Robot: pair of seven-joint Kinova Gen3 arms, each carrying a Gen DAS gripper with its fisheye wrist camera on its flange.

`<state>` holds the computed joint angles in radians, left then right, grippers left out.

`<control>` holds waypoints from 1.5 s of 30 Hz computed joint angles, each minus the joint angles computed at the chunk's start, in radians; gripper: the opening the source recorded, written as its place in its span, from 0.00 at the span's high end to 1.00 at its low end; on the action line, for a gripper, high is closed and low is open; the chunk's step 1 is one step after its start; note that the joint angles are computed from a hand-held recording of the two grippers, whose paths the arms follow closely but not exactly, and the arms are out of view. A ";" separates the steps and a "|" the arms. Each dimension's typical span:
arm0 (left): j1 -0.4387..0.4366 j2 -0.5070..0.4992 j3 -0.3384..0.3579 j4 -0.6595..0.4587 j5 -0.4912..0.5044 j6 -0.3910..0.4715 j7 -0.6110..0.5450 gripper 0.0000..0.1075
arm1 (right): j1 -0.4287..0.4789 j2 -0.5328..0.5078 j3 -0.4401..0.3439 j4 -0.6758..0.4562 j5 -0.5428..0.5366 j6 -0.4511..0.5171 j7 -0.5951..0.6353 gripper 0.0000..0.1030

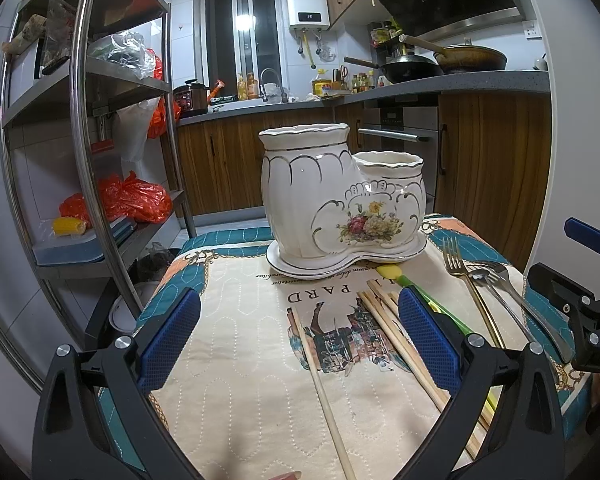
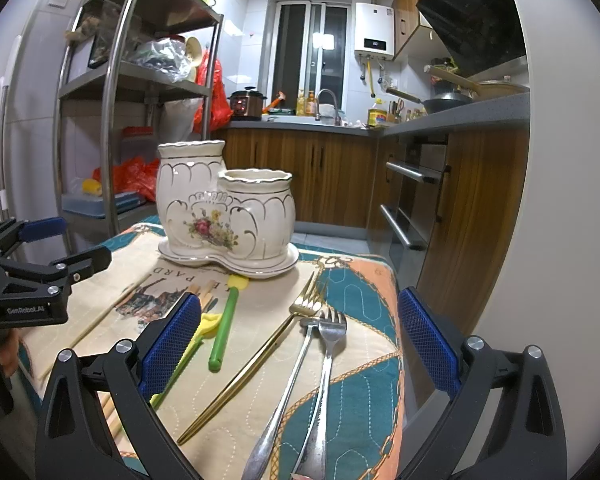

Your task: Organize utensils

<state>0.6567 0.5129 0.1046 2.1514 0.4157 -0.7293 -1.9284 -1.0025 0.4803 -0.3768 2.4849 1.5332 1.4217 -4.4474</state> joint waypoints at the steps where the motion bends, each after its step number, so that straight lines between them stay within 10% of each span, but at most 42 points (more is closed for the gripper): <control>1: -0.001 0.000 0.001 0.001 -0.002 -0.001 0.002 0.09 | 0.000 0.000 0.000 0.000 0.000 0.000 -0.001 0.05; 37: -0.005 0.001 0.003 0.001 -0.008 0.003 0.007 0.09 | 0.003 -0.002 0.001 -0.004 0.001 -0.006 0.008 0.05; 45: -0.069 -0.027 0.018 -0.029 -0.091 0.154 0.065 0.09 | 0.086 -0.058 -0.010 0.035 0.062 -0.123 -0.061 0.05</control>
